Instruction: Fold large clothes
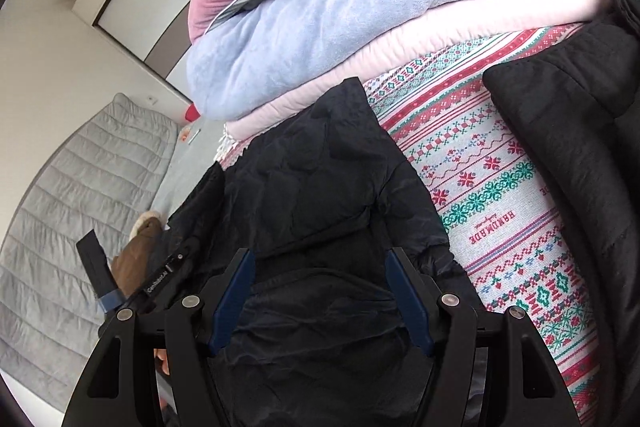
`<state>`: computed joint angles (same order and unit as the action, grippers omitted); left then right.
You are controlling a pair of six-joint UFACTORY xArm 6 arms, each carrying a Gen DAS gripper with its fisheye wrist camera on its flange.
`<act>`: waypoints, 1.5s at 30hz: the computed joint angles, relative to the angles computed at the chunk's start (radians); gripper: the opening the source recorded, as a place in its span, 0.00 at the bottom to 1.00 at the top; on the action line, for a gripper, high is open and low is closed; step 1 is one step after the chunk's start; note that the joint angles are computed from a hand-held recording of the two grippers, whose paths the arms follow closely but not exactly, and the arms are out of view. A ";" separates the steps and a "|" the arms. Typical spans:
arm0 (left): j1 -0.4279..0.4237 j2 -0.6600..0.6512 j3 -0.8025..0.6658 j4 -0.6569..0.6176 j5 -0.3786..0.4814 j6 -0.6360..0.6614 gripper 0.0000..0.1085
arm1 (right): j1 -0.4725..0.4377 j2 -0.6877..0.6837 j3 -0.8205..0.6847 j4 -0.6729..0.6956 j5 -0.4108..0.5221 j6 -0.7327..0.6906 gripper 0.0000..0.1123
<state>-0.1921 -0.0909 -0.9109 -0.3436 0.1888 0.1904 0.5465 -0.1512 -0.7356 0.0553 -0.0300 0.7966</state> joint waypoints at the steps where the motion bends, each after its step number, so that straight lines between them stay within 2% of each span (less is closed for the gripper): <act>1: 0.001 -0.001 0.001 0.022 0.000 -0.013 0.06 | 0.001 0.003 -0.003 -0.004 0.003 0.005 0.61; 3: -0.008 0.017 -0.005 0.031 -0.004 -0.016 0.09 | 0.003 0.007 -0.006 0.004 0.007 -0.003 0.61; 5: -0.015 0.022 -0.008 0.044 0.005 -0.030 0.21 | 0.006 0.009 -0.009 0.013 0.014 -0.016 0.61; 8: -0.028 0.019 -0.006 0.051 0.017 -0.032 0.30 | 0.001 0.008 -0.009 -0.022 0.023 0.013 0.61; 9: -0.030 0.015 -0.004 0.087 0.023 -0.059 0.32 | 0.002 0.007 -0.008 -0.017 0.023 0.006 0.61; 11: -0.031 0.002 0.004 0.182 0.025 -0.133 0.43 | 0.001 0.006 -0.009 -0.027 0.032 0.009 0.61; 13: -0.028 -0.020 0.020 0.261 0.015 -0.198 0.45 | -0.003 0.004 -0.010 -0.051 0.042 0.015 0.61; 16: -0.023 -0.057 0.037 0.300 0.030 -0.232 0.46 | -0.030 -0.001 -0.015 -0.200 0.076 0.129 0.61; 20: -0.013 -0.141 0.084 0.345 0.052 -0.264 0.46 | -0.028 -0.003 -0.006 -0.150 0.083 0.084 0.61; 24: 0.005 -0.263 0.158 0.418 0.083 -0.309 0.49 | -0.033 0.002 -0.022 -0.249 0.127 0.154 0.61; 26: 0.014 -0.336 0.200 0.458 0.106 -0.343 0.59 | -0.031 0.004 -0.027 -0.273 0.147 0.163 0.61; 29: 0.042 -0.471 0.276 0.525 0.168 -0.403 0.67 | -0.026 -0.003 -0.033 -0.346 0.192 0.197 0.61; 32: 0.112 -0.606 0.350 0.417 0.240 -0.300 0.70 | -0.027 -0.031 -0.016 -0.408 0.222 0.246 0.61; 35: 0.252 -0.710 0.414 0.316 0.285 -0.199 0.70 | -0.029 -0.076 0.021 -0.419 0.231 0.273 0.61; 37: 0.365 -0.741 0.439 0.240 0.317 -0.133 0.70 | -0.029 -0.108 0.044 -0.435 0.241 0.290 0.61; 40: 0.549 -0.753 0.470 0.066 0.374 0.012 0.70 | -0.022 -0.161 0.066 -0.494 0.306 0.320 0.61; 45: 0.754 -0.785 0.529 -0.096 0.467 0.218 0.70 | 0.009 -0.298 0.137 -0.560 0.410 0.309 0.61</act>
